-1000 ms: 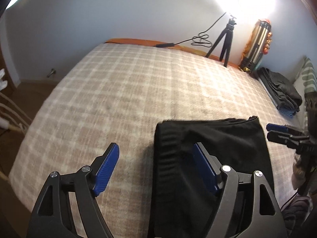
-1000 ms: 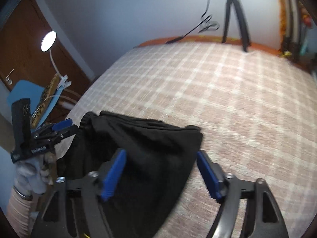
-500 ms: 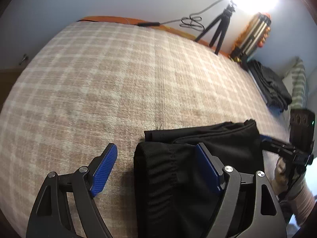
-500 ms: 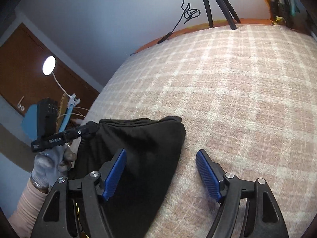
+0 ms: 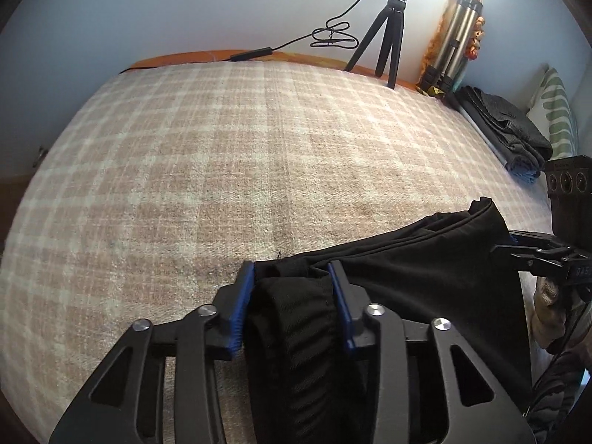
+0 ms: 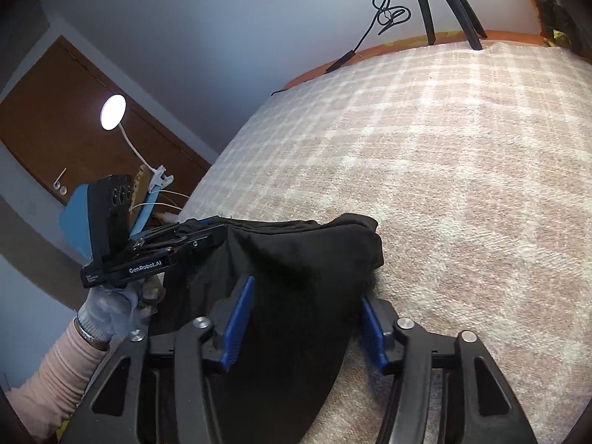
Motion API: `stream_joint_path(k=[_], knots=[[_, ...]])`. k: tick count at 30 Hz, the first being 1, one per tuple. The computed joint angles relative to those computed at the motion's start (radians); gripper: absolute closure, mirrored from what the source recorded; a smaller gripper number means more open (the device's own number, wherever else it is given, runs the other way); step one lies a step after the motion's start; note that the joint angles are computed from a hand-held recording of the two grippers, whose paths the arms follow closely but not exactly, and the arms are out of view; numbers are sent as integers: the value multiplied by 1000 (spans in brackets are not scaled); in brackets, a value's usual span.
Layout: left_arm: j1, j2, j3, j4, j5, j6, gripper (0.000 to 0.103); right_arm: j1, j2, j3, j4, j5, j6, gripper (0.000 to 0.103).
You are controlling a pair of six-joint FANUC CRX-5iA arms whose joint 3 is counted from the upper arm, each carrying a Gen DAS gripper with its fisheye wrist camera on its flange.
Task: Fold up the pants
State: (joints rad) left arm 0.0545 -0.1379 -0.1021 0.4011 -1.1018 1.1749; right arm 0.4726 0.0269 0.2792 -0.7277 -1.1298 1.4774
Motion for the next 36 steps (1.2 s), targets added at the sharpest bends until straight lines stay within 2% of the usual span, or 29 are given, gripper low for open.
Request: stream_joint_path(k=[1, 3, 5, 8, 10, 19, 26, 31, 34, 36], knots=[[2, -1, -3, 4, 2, -5, 71, 5, 4, 3, 4, 0, -5, 59], [-2, -5, -7, 1, 10, -8, 74, 14, 8, 4, 12, 3, -11, 65], [-9, -8, -6, -9, 18, -8, 76, 29, 9, 2, 31, 13, -19, 77], [-19, -16, -4, -31, 31, -9, 78, 69, 4, -3, 84, 35, -44, 85], [-23, -28, -9, -37, 47, -3, 79, 105, -1, -5, 124, 63, -65, 87], [-14, -104, -51, -11, 84, -15, 81, 227, -69, -42, 285, 189, -100, 90], [-56, -55, -4, -86, 58, 12, 81, 262, -40, -24, 344, 136, -187, 90], [-56, -13, 33, -100, 25, 33, 71, 239, -10, -2, 301, 119, -181, 89], [-70, 15, 66, -137, -2, 49, 55, 230, 0, 3, 291, 112, -167, 88], [-63, 28, 71, -122, -12, 33, 54, 224, 5, 7, 291, 105, -155, 87]])
